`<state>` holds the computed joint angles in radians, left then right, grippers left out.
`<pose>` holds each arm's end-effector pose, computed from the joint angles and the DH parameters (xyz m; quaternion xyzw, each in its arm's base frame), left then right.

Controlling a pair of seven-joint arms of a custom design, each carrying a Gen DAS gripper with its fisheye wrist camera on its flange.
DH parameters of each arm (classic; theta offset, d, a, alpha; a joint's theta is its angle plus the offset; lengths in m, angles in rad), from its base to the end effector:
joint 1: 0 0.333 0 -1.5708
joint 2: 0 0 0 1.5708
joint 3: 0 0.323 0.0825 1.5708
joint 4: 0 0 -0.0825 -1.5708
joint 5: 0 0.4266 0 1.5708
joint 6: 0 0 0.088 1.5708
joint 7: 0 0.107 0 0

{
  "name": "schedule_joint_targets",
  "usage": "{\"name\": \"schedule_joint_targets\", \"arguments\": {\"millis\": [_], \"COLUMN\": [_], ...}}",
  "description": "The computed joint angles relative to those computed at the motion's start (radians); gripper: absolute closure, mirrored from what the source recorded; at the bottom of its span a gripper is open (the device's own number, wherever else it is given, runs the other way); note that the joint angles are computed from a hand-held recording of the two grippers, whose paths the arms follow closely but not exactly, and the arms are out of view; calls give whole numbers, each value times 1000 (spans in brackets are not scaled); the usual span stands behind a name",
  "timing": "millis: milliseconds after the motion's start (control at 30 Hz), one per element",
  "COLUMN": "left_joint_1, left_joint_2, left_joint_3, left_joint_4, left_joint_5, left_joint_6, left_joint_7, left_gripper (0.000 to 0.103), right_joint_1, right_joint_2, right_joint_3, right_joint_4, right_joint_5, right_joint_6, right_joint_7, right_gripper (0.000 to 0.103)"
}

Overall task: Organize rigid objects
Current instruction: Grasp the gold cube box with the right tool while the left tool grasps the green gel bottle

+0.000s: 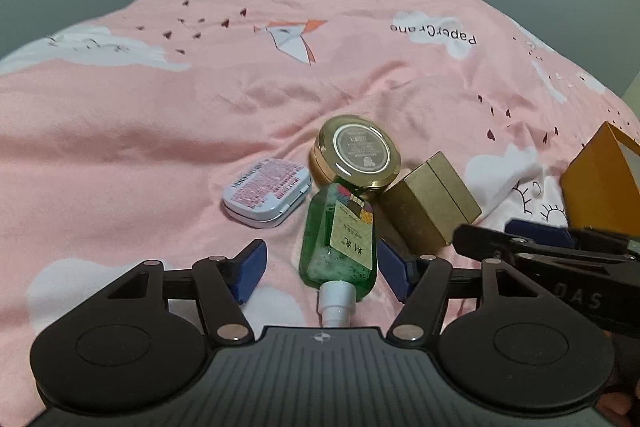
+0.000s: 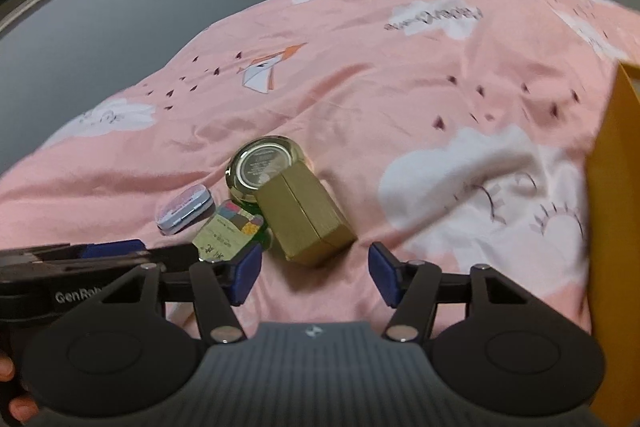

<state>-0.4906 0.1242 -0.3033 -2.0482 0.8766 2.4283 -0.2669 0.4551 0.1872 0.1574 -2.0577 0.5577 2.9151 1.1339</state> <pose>0.4482 -0.4469 0.3931 -0.8000 0.5045 -0.2581 0.1972 0.5571 0.3470 0.3972 -0.8129 0.4638 -0.0793 0.3432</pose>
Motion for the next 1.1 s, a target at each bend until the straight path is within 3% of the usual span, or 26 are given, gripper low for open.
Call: {"name": "schedule_joint_targets", "arguments": {"millis": [267, 400, 600, 800, 967, 1100], "left_joint_1": [36, 54, 68, 64, 49, 37], "left_joint_2": [31, 27, 26, 56, 74, 90], "left_joint_3": [21, 38, 48, 40, 53, 61], "left_joint_4": [-16, -55, -81, -46, -28, -9], "left_joint_5": [-76, -79, -76, -99, -71, -37], "left_joint_6": [113, 213, 286, 271, 273, 258], "left_joint_7": [6, -58, -120, -53, -79, -101], "left_gripper": [35, 35, 34, 31, 40, 43], "right_joint_1": [-4, -1, -11, 8, 41, 18], "right_joint_2": [80, 119, 164, 125, 39, 1], "right_joint_3": [6, 5, 10, -11, -55, -51], "right_joint_4": [84, 123, 189, 147, 49, 8], "right_joint_5": [-44, -53, -15, -32, -128, -136], "right_joint_6": [-21, -24, -85, -67, -25, -44], "right_joint_7": [-99, -126, -137, -88, 16, 57], "right_gripper": [44, 47, 49, 53, 56, 56]}}
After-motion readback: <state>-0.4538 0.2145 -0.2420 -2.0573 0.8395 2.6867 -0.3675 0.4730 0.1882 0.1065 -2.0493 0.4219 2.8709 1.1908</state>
